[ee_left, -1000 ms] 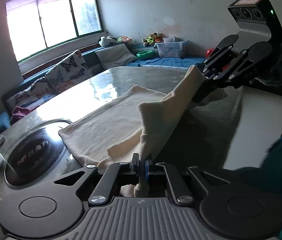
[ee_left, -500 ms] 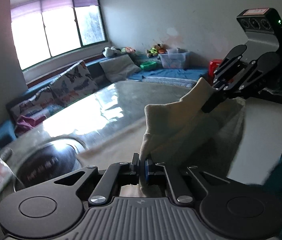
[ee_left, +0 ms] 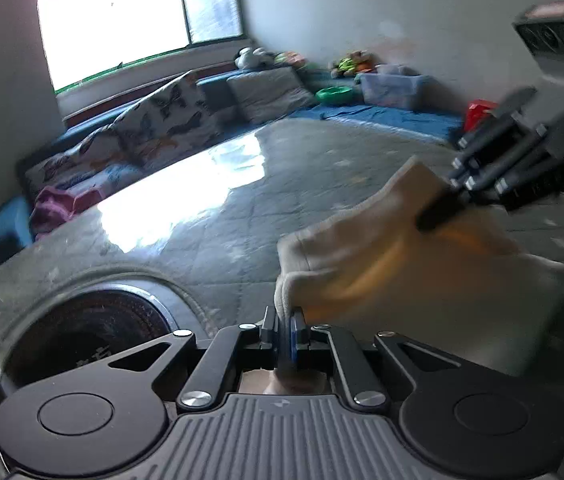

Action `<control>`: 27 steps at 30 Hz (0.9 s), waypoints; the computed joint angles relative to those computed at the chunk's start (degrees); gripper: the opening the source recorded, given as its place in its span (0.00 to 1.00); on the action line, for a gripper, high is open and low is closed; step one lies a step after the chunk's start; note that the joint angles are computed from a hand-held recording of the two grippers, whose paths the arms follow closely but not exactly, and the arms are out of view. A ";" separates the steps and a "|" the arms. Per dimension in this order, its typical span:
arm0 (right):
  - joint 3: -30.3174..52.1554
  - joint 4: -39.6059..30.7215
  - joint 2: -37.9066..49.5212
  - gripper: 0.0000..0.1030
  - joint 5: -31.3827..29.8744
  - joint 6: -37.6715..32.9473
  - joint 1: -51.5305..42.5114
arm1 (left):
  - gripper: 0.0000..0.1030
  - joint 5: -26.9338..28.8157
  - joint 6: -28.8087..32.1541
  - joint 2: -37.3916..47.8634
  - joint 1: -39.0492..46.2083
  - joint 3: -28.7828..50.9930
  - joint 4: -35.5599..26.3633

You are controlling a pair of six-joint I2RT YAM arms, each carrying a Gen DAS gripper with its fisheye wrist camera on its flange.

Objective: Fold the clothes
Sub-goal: 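Lift the hem with both grippers and fold it toward the collar, then carry the held hem over the body toward the collar with both grippers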

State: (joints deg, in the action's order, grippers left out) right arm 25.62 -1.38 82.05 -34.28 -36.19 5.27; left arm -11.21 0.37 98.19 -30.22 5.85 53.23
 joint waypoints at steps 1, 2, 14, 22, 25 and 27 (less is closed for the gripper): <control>-0.40 2.88 2.20 0.11 0.86 1.36 0.45 | 0.08 0.57 -0.40 2.28 0.83 0.81 1.12; -0.73 5.73 4.47 0.12 1.73 2.70 0.90 | 0.09 1.04 -0.73 4.20 1.58 1.54 1.99; -3.83 13.78 3.64 0.23 0.80 13.25 -3.52 | 0.15 -3.45 -7.36 -2.65 0.07 0.79 -4.18; -3.59 17.94 8.92 0.23 5.18 16.72 3.80 | 0.15 -1.68 -11.05 -2.53 -6.55 5.56 -10.10; -4.39 22.11 11.06 0.21 7.25 17.93 5.62 | 0.15 -0.55 -11.51 2.22 -4.79 8.24 -9.39; -4.88 24.55 12.22 0.21 8.28 18.88 6.64 | 0.15 1.42 -11.43 4.42 -2.49 8.70 -7.38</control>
State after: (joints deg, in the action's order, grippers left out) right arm 20.74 23.17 94.27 -25.99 -17.32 11.91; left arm -9.79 -11.06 102.61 -32.70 14.55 45.85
